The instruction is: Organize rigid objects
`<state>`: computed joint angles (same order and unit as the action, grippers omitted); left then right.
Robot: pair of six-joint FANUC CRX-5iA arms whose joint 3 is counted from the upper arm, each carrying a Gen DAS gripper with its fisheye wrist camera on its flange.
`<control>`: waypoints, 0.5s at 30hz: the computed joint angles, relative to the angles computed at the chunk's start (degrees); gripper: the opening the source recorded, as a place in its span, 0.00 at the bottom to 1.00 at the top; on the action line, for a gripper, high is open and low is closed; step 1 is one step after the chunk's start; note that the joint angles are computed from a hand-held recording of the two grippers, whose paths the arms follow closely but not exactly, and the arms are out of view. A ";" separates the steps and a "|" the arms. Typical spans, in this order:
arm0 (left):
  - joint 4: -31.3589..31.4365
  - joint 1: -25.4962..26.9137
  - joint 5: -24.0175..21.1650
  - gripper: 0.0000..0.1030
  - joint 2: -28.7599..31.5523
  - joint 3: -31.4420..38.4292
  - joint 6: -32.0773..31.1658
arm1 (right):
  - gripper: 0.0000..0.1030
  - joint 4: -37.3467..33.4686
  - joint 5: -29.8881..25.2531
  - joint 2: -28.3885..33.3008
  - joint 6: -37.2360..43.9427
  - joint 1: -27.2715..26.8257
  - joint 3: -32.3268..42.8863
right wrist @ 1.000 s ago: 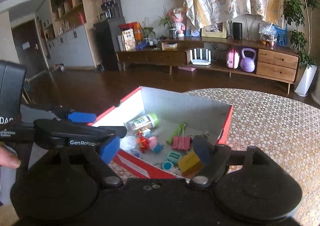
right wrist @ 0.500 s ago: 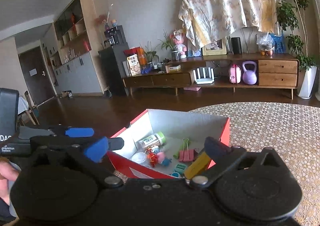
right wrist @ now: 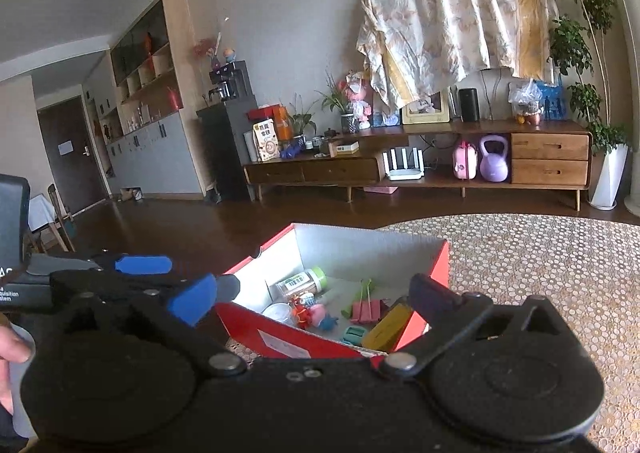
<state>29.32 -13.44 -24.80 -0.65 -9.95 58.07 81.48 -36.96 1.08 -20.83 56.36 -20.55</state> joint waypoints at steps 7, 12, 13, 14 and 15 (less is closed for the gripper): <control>0.60 -0.15 0.40 0.99 -0.73 -0.67 -0.80 | 1.00 0.55 -0.10 -0.74 -0.49 0.29 -0.96; -0.59 -0.17 -0.21 0.99 -0.46 -0.06 0.58 | 1.00 0.50 -0.50 -0.88 -0.88 0.51 -1.30; -1.37 -0.15 -0.50 0.99 -0.33 0.28 1.52 | 1.00 0.43 -0.54 -0.96 -1.03 0.56 -1.43; -1.68 -0.11 -0.97 0.99 -0.09 0.66 2.24 | 1.00 0.41 -0.54 -1.06 -1.13 0.58 -1.57; -2.04 0.01 -1.68 0.99 0.11 1.06 3.11 | 1.00 0.33 -0.65 -1.18 -1.14 0.64 -1.72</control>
<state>27.28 -13.43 -26.48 -0.54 -8.89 61.18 81.81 -37.62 -0.10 -21.97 57.01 -22.27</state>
